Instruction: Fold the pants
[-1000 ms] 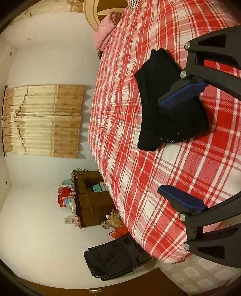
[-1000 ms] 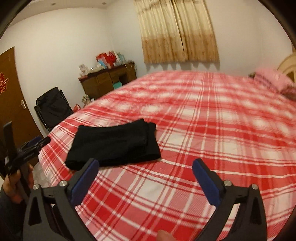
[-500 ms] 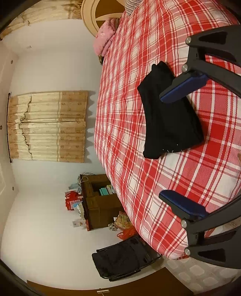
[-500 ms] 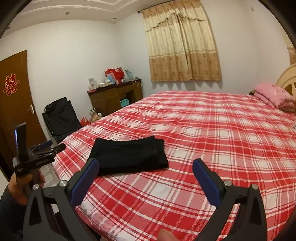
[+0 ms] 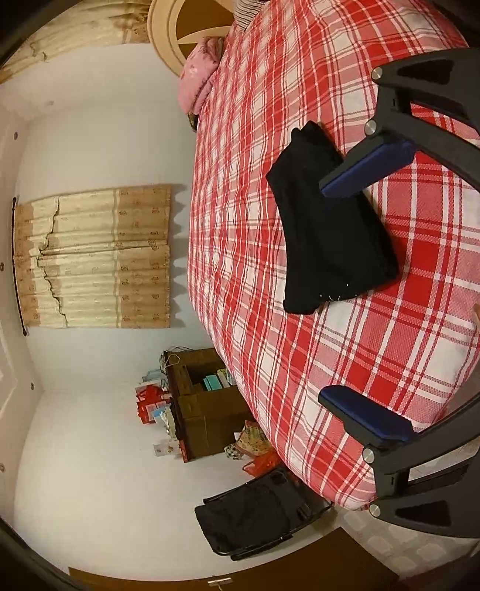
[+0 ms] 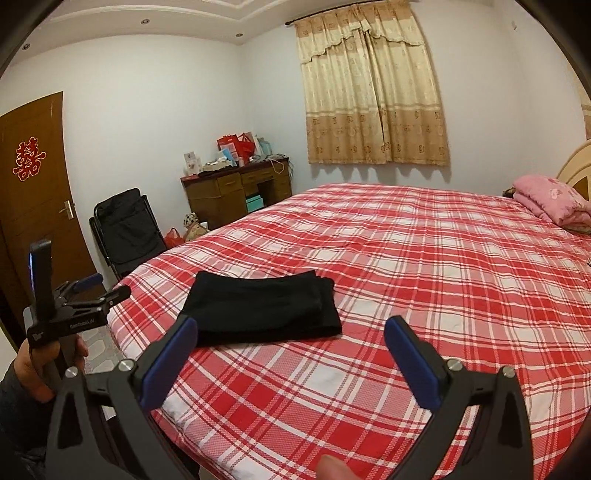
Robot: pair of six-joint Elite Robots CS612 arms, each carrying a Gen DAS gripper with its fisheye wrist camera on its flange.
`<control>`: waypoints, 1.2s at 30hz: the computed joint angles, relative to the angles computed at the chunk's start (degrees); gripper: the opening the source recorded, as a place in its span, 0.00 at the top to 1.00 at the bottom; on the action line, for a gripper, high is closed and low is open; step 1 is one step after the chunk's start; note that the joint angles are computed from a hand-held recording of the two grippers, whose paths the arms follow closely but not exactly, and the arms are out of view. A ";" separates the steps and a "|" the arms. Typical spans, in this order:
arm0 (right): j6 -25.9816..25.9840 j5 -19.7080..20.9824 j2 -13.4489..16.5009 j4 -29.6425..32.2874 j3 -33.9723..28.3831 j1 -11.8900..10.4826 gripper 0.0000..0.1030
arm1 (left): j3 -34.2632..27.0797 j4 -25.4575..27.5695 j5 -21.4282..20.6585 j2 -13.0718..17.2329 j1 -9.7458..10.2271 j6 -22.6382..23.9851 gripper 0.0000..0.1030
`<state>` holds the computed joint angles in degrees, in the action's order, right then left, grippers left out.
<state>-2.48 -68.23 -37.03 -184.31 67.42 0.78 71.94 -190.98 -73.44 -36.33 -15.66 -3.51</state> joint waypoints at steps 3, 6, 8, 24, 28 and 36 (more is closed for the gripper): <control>-0.16 -0.06 0.01 0.16 -0.07 -0.02 0.00 | 0.09 -0.24 0.37 0.00 -0.14 0.81 0.01; -0.32 0.10 -0.09 0.29 0.03 -0.08 0.00 | 0.15 -0.35 0.39 0.00 -0.11 0.82 0.01; -0.31 0.01 -0.10 0.40 0.02 -0.08 0.00 | 0.23 -0.24 0.42 -0.08 -0.10 0.69 0.01; 0.08 0.05 -0.02 1.16 -0.15 -0.10 0.00 | 0.24 -0.09 0.81 -0.10 -0.21 1.04 0.01; 0.12 0.14 0.08 1.36 -0.32 -0.15 0.00 | 0.27 -0.84 1.91 -0.03 -0.49 1.74 0.01; -0.26 0.16 0.18 1.53 -0.40 -0.08 0.00 | 0.55 -2.27 1.60 -0.37 -0.40 0.64 0.01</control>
